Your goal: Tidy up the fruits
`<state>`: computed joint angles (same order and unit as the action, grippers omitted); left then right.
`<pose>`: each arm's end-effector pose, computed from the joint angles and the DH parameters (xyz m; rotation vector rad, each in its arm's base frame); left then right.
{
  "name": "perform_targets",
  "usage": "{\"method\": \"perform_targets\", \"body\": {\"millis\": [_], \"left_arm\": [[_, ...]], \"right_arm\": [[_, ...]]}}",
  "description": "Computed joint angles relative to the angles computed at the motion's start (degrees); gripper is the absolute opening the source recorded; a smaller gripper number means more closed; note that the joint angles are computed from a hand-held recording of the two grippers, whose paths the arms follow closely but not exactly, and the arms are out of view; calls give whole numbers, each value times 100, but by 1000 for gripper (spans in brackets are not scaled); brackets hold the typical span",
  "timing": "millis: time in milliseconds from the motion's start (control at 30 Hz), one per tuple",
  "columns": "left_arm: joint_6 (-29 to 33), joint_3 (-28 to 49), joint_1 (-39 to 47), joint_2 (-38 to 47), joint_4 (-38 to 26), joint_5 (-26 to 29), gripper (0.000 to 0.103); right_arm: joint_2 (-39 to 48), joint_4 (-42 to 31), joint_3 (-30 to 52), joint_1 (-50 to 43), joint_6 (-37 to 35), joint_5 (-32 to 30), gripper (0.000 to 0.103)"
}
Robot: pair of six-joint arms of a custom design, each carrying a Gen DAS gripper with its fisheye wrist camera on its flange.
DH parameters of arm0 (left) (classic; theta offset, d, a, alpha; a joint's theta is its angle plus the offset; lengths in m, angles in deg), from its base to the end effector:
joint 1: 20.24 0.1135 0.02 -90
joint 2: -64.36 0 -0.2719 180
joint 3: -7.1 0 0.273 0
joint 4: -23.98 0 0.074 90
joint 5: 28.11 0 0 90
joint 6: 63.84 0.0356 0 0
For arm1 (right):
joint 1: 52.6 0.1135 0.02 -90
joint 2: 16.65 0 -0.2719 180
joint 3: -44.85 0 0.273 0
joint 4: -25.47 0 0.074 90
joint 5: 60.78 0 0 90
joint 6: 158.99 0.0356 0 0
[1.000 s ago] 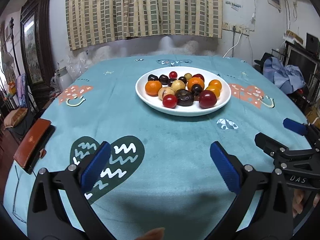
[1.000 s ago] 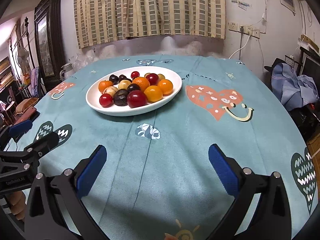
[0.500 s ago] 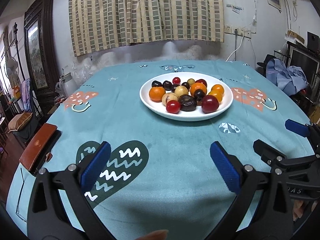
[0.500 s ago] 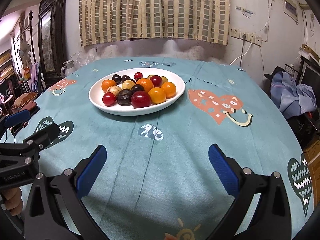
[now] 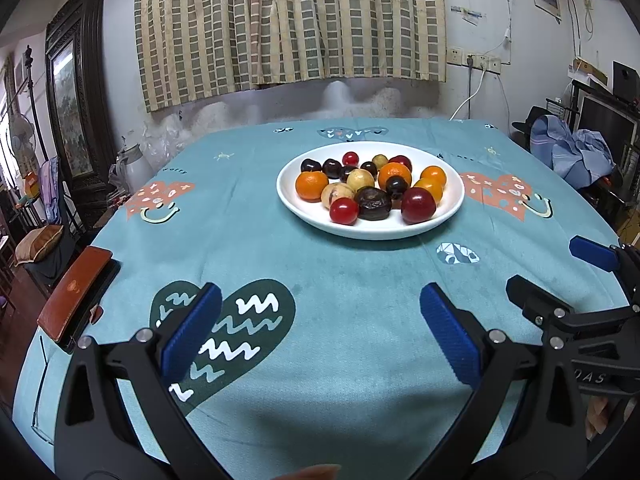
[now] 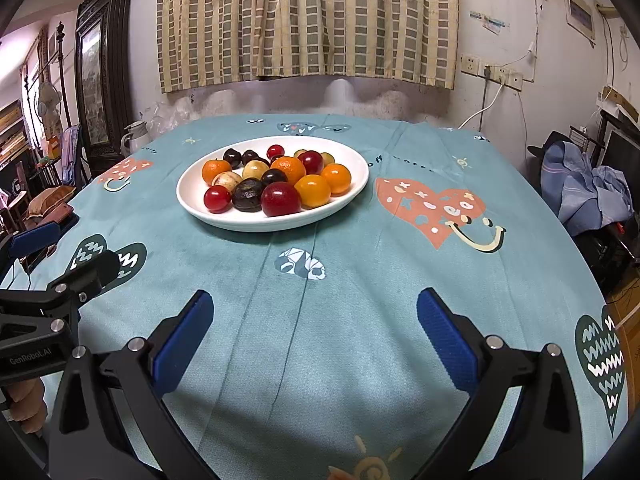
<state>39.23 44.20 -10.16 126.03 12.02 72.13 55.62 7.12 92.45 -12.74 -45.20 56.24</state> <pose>0.2245 0.0335 0.1744 0.1563 2.1912 0.0292 0.2119 0.1559 0.1864 -0.0805 2.2232 0.0554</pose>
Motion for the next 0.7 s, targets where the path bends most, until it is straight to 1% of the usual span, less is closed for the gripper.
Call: {"method": "perform_targets", "body": {"millis": [333, 500, 567, 700], "left_arm": [[-5, 24, -11, 42, -13, 12, 101], [-79, -9, 97, 39, 4, 232, 101], [17, -14, 102, 9, -5, 347, 101], [57, -21, 53, -12, 22, 268, 101]], "right_arm": [[4, 0, 1, 1, -1, 4, 102], [-18, -23, 6, 22, 5, 24, 102], [-31, -45, 9, 3, 22, 11, 102], [-43, -52, 8, -10, 22, 5, 102]]}}
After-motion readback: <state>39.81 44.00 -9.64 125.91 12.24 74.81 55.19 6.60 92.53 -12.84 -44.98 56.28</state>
